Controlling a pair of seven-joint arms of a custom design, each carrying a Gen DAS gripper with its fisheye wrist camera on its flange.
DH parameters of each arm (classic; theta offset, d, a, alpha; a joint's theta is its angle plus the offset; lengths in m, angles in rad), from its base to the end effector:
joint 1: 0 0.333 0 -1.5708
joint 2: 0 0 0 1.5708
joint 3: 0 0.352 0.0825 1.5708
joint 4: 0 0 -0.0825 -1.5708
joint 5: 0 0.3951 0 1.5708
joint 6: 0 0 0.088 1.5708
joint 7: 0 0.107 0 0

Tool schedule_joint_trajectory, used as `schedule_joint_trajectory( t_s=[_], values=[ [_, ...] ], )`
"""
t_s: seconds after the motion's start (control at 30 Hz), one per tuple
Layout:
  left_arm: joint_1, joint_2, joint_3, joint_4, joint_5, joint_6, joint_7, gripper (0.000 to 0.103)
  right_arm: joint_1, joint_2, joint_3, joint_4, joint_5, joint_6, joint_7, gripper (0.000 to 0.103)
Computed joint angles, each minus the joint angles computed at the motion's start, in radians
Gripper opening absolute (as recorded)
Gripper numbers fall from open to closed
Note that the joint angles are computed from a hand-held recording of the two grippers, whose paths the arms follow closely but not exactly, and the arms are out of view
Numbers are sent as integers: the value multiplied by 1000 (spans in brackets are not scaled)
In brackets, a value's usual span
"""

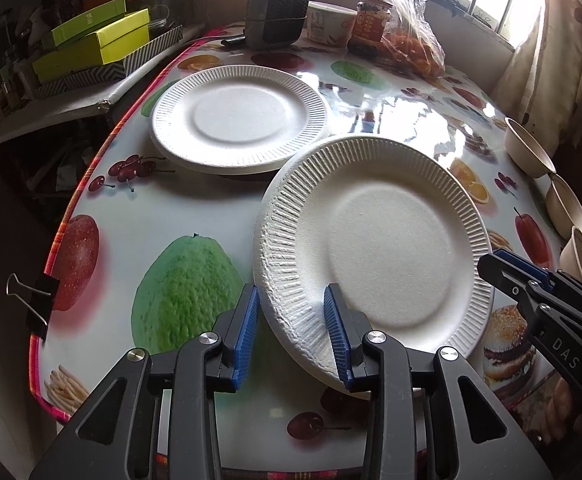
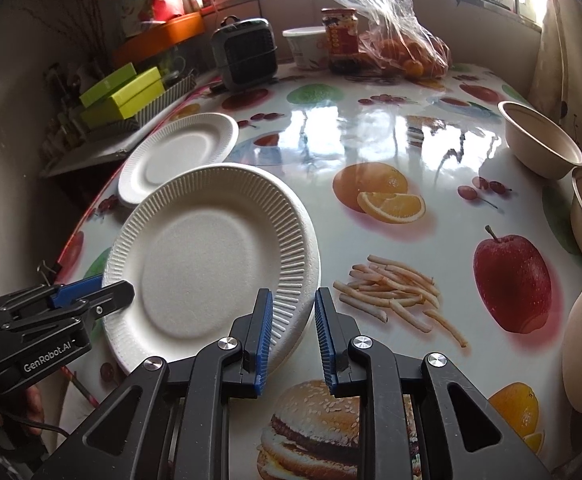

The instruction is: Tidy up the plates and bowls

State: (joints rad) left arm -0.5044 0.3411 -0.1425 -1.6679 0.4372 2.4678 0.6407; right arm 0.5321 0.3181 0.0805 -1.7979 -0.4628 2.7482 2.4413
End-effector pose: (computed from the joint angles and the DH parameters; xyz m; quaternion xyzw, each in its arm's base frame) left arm 0.5771 -0.4204 0.4892 -0.6886 0.6728 -0.2265 0.1481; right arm 0.5668 0.4127 0.4703 -0.6991 0.6318 -0.1517 0.2985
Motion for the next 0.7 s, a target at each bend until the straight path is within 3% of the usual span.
schedule_joint_trajectory(
  t_s=[0.2, 0.7],
  values=[
    [2, -1, -1, -4, -2, 11, 6, 36, 4, 1, -4, -3, -7, 4, 7, 29],
    [7, -10, 2, -12, 2, 17, 3, 40, 3, 2, -2, 4, -7, -3, 5, 34]
  ],
)
